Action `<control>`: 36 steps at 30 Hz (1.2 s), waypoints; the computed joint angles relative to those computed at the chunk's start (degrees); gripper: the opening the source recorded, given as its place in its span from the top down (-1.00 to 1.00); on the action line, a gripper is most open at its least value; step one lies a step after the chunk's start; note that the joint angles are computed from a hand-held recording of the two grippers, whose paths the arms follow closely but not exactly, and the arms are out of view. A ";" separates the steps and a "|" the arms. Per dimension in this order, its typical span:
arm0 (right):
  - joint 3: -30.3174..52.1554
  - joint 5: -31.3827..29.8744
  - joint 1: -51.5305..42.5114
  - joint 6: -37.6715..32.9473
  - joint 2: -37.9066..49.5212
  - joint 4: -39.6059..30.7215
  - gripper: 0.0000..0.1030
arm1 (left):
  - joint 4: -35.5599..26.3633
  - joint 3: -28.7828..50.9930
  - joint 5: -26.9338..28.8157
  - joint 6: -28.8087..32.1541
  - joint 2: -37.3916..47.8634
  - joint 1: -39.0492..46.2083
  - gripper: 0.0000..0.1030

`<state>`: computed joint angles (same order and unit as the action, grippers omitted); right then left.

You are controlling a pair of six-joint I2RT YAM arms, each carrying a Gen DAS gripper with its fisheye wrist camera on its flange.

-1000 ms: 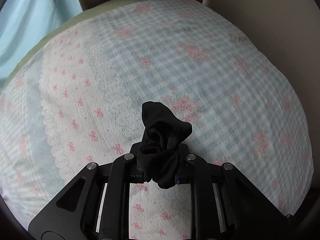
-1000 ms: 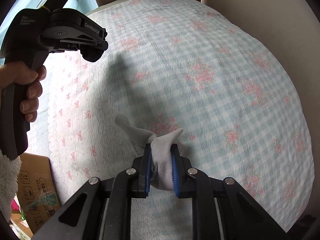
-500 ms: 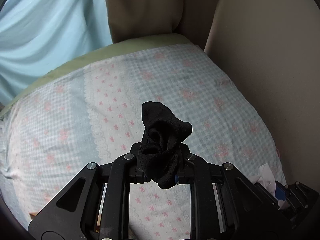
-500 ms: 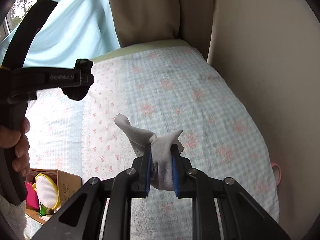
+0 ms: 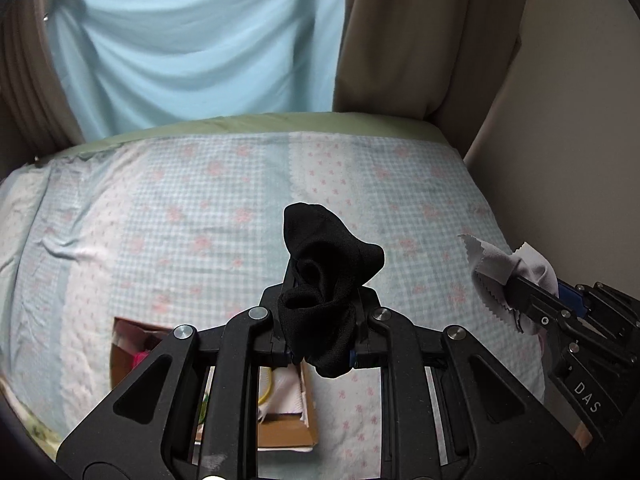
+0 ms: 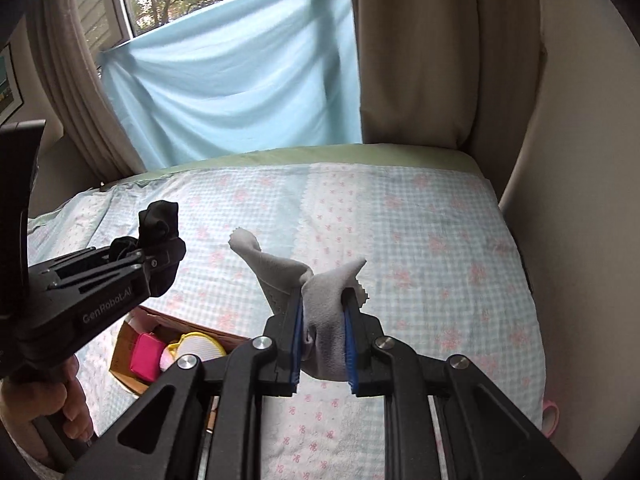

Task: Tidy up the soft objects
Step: 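Lift the sock and cloth and carry them over the box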

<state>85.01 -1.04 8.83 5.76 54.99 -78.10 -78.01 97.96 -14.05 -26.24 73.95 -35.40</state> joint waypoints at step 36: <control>-9.48 13.82 49.35 55.78 30.17 11.88 0.68 | 6.93 -38.37 28.57 70.69 -0.97 70.47 0.70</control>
